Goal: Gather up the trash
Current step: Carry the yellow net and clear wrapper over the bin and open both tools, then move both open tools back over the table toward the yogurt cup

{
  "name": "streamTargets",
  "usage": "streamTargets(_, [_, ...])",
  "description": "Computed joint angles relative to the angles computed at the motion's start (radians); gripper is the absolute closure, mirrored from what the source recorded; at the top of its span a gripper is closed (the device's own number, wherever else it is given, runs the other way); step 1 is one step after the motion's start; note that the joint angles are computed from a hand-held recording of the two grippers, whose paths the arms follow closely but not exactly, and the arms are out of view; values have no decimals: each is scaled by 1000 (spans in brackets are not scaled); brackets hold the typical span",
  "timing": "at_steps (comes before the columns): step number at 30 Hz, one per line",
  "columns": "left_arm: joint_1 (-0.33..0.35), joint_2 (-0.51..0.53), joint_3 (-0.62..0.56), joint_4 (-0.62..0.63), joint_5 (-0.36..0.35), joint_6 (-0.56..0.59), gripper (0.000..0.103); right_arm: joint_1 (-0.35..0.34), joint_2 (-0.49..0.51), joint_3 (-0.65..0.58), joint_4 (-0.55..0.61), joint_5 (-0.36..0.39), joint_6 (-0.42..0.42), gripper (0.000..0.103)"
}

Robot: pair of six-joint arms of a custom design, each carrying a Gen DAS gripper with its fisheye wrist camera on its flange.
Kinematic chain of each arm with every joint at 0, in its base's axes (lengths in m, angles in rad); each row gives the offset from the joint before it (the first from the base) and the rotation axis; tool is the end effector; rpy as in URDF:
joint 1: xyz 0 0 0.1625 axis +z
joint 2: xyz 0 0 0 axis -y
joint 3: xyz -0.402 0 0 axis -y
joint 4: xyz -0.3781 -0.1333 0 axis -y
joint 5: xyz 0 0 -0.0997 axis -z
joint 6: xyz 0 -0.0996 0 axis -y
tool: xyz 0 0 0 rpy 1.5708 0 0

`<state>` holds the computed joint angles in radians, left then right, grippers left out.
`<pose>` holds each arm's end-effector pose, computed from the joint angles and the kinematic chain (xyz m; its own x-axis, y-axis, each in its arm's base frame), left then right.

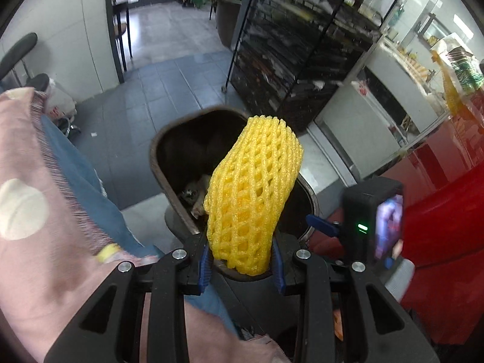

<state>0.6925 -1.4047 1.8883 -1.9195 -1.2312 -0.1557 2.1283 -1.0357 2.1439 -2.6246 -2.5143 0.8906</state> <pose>-0.2688 -0.4393 0.2767 -0.6789 0.6471 -0.3469 0.6654 0.7420 0.0817 0.2934 -0.3711 0.1062 -0.7093 0.4399 0.5507 0.0369 0.8034 -0.5943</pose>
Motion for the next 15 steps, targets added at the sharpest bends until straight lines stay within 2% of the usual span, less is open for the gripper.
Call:
streamTargets(6, [8, 62, -5, 6, -39, -19, 70, 19, -59, 32, 85, -14, 84, 39])
streamTargets(8, [6, 70, 1, 4, -41, -22, 65, 20, -74, 41, 99, -15, 101, 38])
streamTargets(10, [-2, 80, 2, 7, -33, -24, 52, 17, -84, 50, 99, -8, 106, 38])
streamTargets(12, [-15, 79, 12, 6, -4, -16, 26, 14, -93, 58, 102, -9, 115, 37])
streamTargets(15, [-22, 71, 18, 2, 22, -12, 22, 8, -102, 63, 121, -10, 140, 37])
